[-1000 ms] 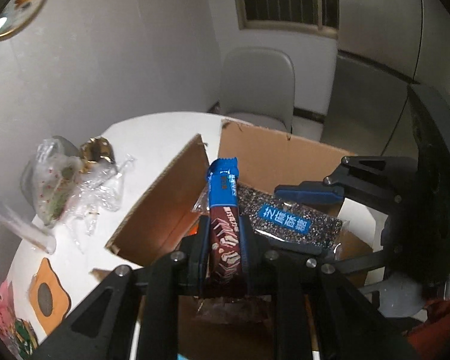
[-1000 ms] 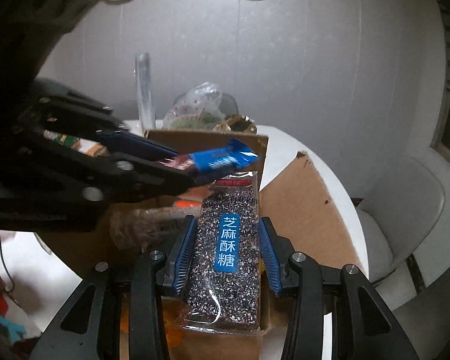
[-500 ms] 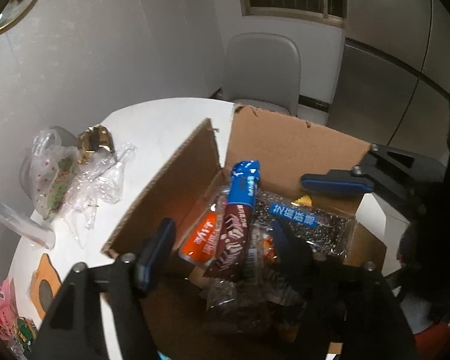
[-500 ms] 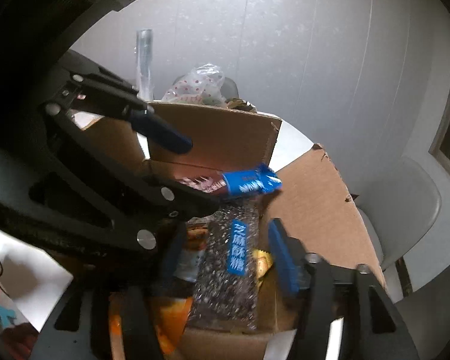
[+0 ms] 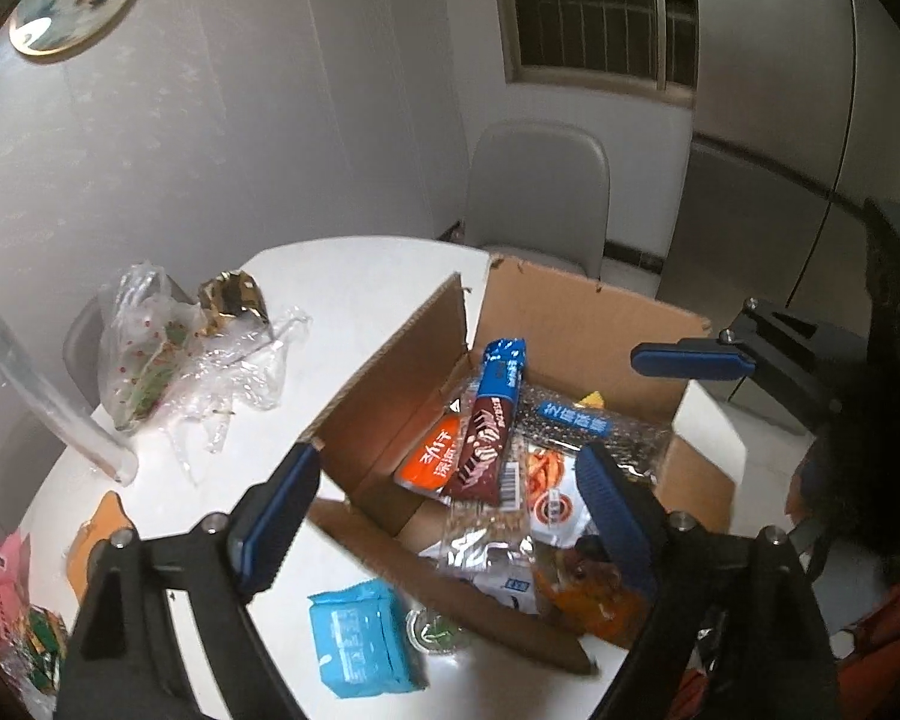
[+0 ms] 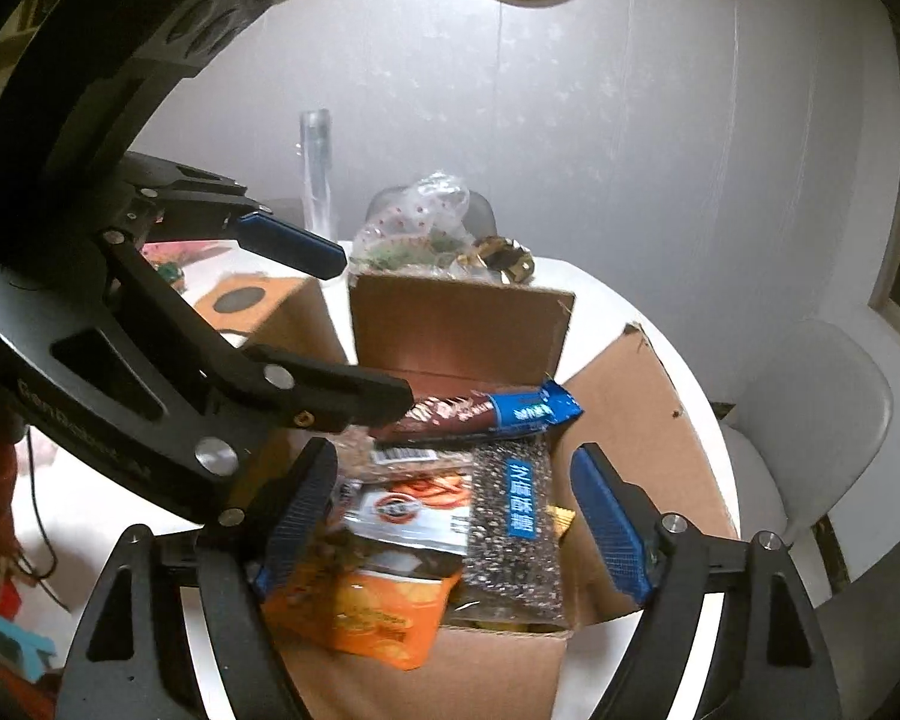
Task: Organize snacks
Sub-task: 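Move the left tool to the blue biscuit packet while the right tool approaches the green jelly cup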
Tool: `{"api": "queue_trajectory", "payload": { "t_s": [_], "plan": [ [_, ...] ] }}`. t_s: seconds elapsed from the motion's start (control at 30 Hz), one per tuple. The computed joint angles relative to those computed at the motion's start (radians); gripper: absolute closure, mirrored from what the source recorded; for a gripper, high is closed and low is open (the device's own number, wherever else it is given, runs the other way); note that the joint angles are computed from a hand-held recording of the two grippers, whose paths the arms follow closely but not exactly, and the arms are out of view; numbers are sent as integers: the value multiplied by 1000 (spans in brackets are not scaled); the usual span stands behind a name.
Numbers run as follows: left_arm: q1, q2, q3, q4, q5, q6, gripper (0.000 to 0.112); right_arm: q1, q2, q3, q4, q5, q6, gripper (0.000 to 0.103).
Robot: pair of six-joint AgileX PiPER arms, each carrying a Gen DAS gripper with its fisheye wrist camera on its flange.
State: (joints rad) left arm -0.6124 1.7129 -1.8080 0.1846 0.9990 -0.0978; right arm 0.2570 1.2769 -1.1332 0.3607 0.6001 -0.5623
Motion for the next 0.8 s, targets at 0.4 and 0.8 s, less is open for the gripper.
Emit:
{"api": "queue_trajectory", "payload": {
  "t_s": [0.4, 0.8],
  "plan": [
    [25, -379, 377, 83, -159, -108, 10, 230, -131, 18, -278, -23, 332, 13],
    [219, -685, 763, 94, -275, -155, 10, 669, -116, 77, -730, -78, 801, 14]
  ]
}}
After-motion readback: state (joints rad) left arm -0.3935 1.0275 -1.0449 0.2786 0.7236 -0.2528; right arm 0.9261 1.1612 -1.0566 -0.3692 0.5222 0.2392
